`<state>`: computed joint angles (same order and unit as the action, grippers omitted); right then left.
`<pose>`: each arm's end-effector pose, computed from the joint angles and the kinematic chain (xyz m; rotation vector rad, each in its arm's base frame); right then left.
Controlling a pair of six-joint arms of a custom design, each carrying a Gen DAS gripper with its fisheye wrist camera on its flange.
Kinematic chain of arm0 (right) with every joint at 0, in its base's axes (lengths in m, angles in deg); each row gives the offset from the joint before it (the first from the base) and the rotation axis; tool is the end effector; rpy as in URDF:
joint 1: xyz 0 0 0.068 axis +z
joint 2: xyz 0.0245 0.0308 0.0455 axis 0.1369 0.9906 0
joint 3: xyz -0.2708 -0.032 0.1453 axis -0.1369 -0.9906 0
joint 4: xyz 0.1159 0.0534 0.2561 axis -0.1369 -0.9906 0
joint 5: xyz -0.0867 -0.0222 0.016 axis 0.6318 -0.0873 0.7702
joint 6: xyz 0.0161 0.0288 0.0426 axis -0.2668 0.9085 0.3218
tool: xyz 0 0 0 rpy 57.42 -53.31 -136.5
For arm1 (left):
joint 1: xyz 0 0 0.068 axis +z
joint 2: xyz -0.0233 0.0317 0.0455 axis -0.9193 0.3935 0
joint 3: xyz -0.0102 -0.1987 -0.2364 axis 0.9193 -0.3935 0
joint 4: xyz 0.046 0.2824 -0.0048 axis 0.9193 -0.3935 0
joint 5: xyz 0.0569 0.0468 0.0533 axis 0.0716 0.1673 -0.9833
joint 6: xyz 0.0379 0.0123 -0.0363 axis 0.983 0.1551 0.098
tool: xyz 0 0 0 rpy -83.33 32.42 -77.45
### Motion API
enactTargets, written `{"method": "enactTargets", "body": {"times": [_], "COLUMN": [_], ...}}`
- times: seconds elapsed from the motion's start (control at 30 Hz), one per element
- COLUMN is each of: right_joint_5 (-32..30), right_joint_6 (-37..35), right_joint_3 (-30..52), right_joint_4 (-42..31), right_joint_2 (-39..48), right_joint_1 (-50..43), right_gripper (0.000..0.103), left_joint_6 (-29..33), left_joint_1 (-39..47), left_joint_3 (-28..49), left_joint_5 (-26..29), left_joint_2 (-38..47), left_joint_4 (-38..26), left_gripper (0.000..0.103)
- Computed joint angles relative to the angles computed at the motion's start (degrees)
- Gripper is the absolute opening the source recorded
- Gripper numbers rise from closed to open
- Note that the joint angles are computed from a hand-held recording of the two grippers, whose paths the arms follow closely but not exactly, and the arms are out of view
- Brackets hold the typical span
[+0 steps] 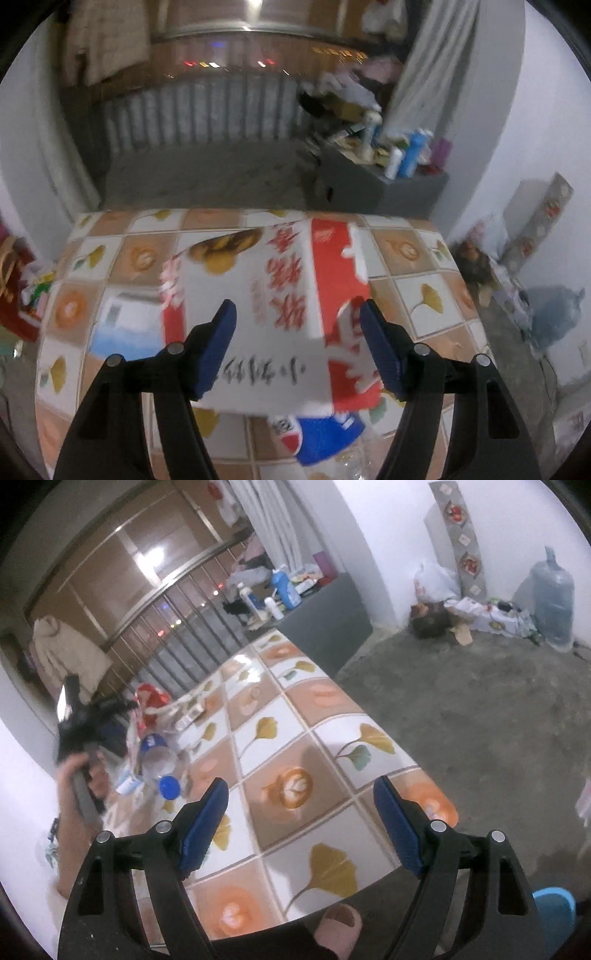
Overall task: Collect trash
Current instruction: 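Move both tools back to the table toward the red-white paper bag, then grasp the red-white paper bag with the left tool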
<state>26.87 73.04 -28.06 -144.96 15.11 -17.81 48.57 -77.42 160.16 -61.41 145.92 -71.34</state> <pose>0.1225 -0.0375 0.3589 0.3596 2.2640 0.5051 0.3816 -0.0688 0.3980 -0.1808 2.3803 -0.1516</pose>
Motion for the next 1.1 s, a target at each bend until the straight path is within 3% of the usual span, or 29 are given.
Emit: {"method": "enactTargets", "body": {"times": [0.07,0.23,0.3,0.33,0.37,0.57,0.87,1.0,1.1], "right_joint_5": [1.5,-3.44,-4.53,-4.72,-5.68,-6.05,-1.96,4.73,11.81], "right_joint_6": [1.91,-1.22,-2.88,-3.06,-4.25,-5.43,0.87,7.64,12.68], "right_joint_3": [-0.07,-0.46,-0.28,-0.14,0.04,-0.05,0.5,1.18,2.45], "right_joint_4": [-0.49,-3.58,-4.72,-4.84,-5.9,-7.08,-4.72,-1.56,1.45], "right_joint_2": [0.36,2.72,2.48,2.55,2.43,2.95,-0.72,-1.56,-0.4], "right_joint_1": [1.8,-5.04,-7.42,-7.73,-9.17,-8.88,2.04,12.81,23.71], "right_gripper": [0.077,0.077,0.077,0.077,0.077,0.077,0.077,0.077,0.077], "left_joint_6": [0.11,3.42,3.29,3.15,3.08,1.35,-1.52,-2.31,-3.7], "left_joint_1": [1.42,-1.76,-2.28,-2.51,-2.56,-0.2,7.67,12.48,18.8], "left_joint_3": [5.94,20.65,23.18,22.92,22.04,10.73,-0.93,-8.24,-19.61], "left_joint_5": [6.25,-4.49,-8.7,-10.14,-10.75,-9.29,-1.72,2.81,8.63], "left_joint_2": [3.94,13.97,16.44,16.37,15.77,4.46,-11.85,-20.89,-31.95], "left_joint_4": [-4.3,-14.94,-17.46,-17.83,-17.59,-11.4,-5.21,0.73,8.33], "left_gripper": [0.068,0.069,0.059,0.046,0.028,0.007,0.001,0.001,0.001]}}
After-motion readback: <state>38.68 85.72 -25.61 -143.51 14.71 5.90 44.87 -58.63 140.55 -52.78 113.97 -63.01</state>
